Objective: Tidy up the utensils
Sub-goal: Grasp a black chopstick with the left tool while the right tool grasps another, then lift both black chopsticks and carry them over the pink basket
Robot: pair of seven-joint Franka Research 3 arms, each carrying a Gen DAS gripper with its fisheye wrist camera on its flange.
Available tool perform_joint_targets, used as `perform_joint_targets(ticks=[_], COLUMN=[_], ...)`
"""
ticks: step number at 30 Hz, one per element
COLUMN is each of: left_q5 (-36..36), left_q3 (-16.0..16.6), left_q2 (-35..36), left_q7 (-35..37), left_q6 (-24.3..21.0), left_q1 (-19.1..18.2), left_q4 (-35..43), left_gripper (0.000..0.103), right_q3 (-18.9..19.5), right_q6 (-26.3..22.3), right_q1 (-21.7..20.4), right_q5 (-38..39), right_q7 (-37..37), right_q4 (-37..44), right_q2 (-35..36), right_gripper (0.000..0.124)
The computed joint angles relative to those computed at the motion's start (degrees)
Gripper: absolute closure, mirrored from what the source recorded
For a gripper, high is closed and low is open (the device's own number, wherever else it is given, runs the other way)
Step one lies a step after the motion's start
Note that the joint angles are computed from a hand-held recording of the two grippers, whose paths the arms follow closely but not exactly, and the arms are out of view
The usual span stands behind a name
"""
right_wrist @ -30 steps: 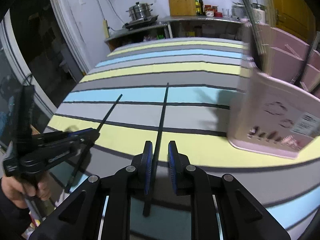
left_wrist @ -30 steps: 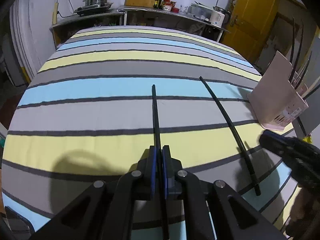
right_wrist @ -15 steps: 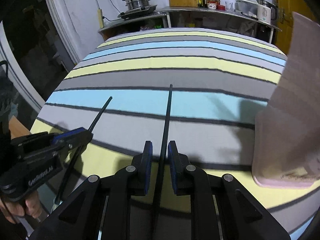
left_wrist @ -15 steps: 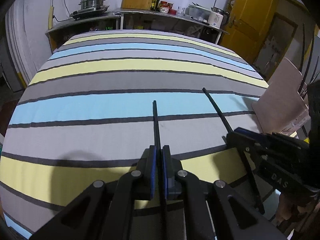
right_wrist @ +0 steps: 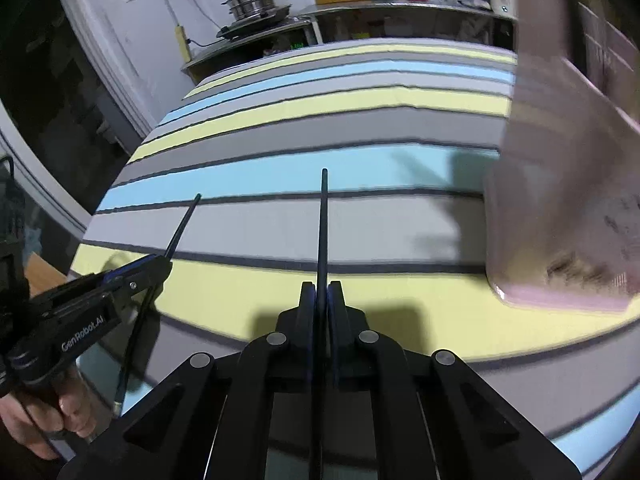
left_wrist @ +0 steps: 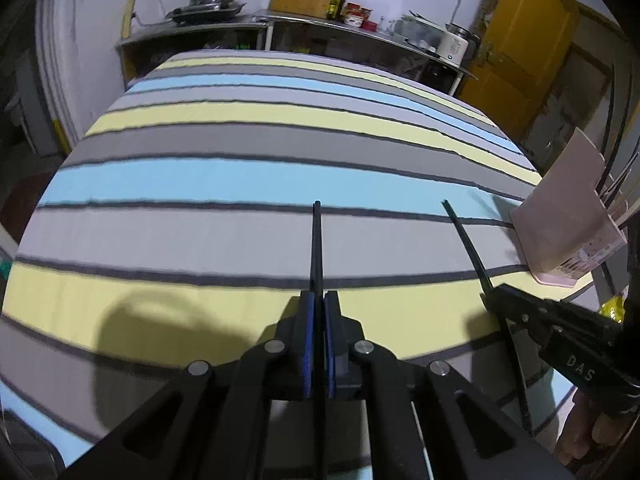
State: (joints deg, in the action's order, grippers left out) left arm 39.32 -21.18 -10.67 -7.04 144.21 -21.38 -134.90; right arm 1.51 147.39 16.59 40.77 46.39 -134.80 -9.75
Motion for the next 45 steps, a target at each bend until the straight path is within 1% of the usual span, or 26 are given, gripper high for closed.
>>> perform_joint_targets(ticks=[2,4,8,13,19,22,24,26,30,38,45], left_q5=[-0.43,-0.90,-2.43,-2.25,-1.07,-1.17,-1.68,-1.85,-0.60,0.40,1.52], left_q3=[-0.09,0.03,0.54,0.75,0.71,0.94,1.21,1.46,0.67,-0.90,-2.38], left_q2=[-0.33,-0.17,0.71,1.70,3.51,3.93,3.92,3.07,1.35,-3.34,-6.56], left_q7=[0.14,1.20,3.94,5.94,8.45,9.32,9.33,8.91,7.45,6.54,6.49], left_q6=[0.05,-0.12,-0.63,-1.13,-3.62,-4.48,-3.97,-1.90,-1.73,-3.13,-4.22], left_q1=[-0.26,-0.39,-0.41,-0.28,-0.67,-0.94,-1.02,-0.93,-0.94,-0.85,-0.51], left_q4=[-0.32,-0.09,1.09,2.15,4.40,5.08,5.11,4.10,3.77,3.61,4.28], left_gripper=[0.097,0.097,0.097,0.096,0.096,0.097,0.097,0.097,0.097,0.098,0.098], right_q3=[-0.41,-0.35,0.58,1.21,1.68,1.70,1.47,1.16,0.44,-1.58,-3.08], right_q6=[-1.46,-1.86,-0.21,1.40,2.13,1.91,0.84,0.02,-0.44,-1.45,-2.00], right_q1=[-0.21,-0.33,-0.22,0.23,0.41,0.31,0.31,0.35,0.70,1.12,1.09], right_q5=[0.13,-0.50,-3.09,-5.81,-8.28,-9.31,-8.50,-6.97,-3.47,1.31,3.59], right_q7=[-0.16,-0.36,0.74,0.95,2.17,2.75,2.55,1.37,-1.57,-4.88,-5.82], right_q4=[-0.38,-0.33,0.30,1.74,3.49,3.87,4.14,3.70,2.15,-0.13,-1.46], right_q2=[-0.70,-0.81,-0.05,1.69,3.47,3.68,3.59,2.66,-0.41,-6.92,-12.08], right_gripper=[0.117,0.117,0.116,0.115,0.116,0.118,0.118,0.118,0.118,0.118,0.118])
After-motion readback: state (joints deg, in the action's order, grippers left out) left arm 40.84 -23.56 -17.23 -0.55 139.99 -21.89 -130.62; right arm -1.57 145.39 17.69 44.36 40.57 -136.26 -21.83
